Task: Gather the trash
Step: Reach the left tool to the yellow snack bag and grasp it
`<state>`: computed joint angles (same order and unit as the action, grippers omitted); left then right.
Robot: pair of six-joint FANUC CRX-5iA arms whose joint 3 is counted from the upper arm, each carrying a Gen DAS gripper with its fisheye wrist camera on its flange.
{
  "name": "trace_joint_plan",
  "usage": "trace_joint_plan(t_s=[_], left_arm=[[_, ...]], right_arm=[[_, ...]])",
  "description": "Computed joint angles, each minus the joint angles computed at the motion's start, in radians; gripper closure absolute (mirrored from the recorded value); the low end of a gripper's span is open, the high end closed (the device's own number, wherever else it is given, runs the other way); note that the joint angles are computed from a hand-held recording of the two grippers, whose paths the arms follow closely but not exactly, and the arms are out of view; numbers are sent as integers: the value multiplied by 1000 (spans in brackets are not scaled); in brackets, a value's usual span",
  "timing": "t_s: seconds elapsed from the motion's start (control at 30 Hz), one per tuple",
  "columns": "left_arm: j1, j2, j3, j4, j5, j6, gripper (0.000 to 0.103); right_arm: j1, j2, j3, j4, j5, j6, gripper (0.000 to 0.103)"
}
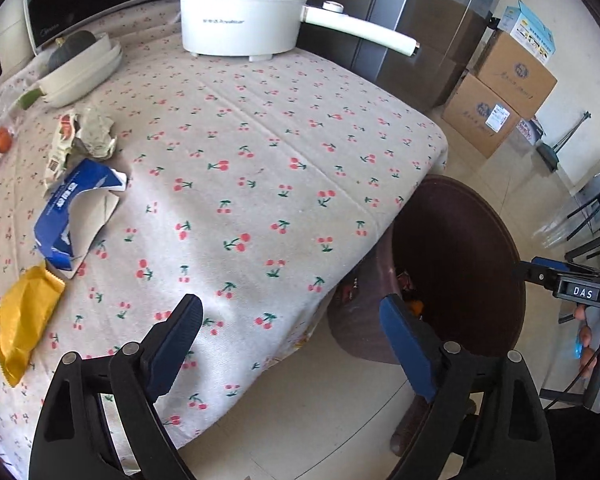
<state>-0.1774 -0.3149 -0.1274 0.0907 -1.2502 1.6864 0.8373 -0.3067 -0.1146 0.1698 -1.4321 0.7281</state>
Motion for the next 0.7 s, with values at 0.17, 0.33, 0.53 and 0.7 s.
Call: trace_joint_plan(t_s=[0.17, 0.33, 0.53, 0.7], left_arm=[[69, -55, -21, -6, -32, -31, 8], [165, -111, -46, -7, -61, -74, 6], [337, -186, -91, 25, -106, -153, 6], [510, -237, -133, 65, -135, -240, 6]], right_arm=[[29, 26, 27, 19, 2, -13, 25], [68, 67, 67, 37, 3, -15, 24], [124, 128, 121, 58, 13, -7, 21], [163, 178, 168, 64, 21, 4, 20]])
